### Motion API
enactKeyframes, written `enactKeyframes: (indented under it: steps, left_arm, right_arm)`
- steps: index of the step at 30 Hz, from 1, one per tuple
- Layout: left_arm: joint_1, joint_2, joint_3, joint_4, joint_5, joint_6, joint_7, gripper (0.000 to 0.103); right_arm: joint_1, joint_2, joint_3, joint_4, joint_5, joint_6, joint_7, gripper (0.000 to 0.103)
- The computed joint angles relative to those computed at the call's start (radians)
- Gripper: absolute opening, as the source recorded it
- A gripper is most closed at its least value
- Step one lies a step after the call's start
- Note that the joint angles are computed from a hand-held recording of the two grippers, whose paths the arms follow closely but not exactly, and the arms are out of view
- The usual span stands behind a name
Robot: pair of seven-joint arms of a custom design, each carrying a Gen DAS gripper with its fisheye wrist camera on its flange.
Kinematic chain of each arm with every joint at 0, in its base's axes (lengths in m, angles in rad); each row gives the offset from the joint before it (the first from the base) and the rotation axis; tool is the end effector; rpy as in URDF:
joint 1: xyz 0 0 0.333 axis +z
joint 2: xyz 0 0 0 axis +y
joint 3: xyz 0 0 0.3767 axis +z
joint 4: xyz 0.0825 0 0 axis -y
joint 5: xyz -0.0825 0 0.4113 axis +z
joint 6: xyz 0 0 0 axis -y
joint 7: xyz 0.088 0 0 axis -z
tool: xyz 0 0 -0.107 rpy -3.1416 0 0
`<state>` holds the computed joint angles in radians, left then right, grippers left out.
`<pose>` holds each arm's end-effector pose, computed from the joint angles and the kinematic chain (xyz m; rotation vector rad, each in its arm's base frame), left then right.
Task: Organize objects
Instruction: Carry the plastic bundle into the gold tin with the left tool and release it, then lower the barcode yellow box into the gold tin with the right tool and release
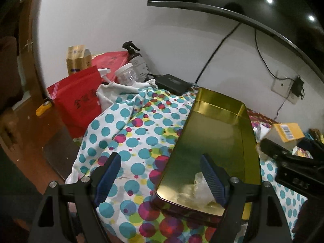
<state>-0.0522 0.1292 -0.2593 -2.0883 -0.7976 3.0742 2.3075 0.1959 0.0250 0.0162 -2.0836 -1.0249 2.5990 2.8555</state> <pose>0.6207 -0.1323 0.4917 -1.5340 1.9889 -1.0355 0.5932 0.1452 0.5064 -1.5207 2.0538 -0.9929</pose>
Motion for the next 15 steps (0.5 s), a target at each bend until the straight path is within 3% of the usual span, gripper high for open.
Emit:
enactKeyframes:
  steps: [7, 15]
  left_arm:
    - [-0.005, 0.019, 0.026, 0.009, 0.061, -0.013, -0.079, 0.082]
    - [0.009, 0.036, 0.017, 0.019, 0.092, -0.017, -0.11, 0.082]
  right_arm:
    - [0.022, 0.106, -0.015, 0.107, 0.064, -0.005, -0.079, 0.086]
    - [0.046, 0.163, -0.043, 0.155, 0.111, -0.009, -0.125, 0.088]
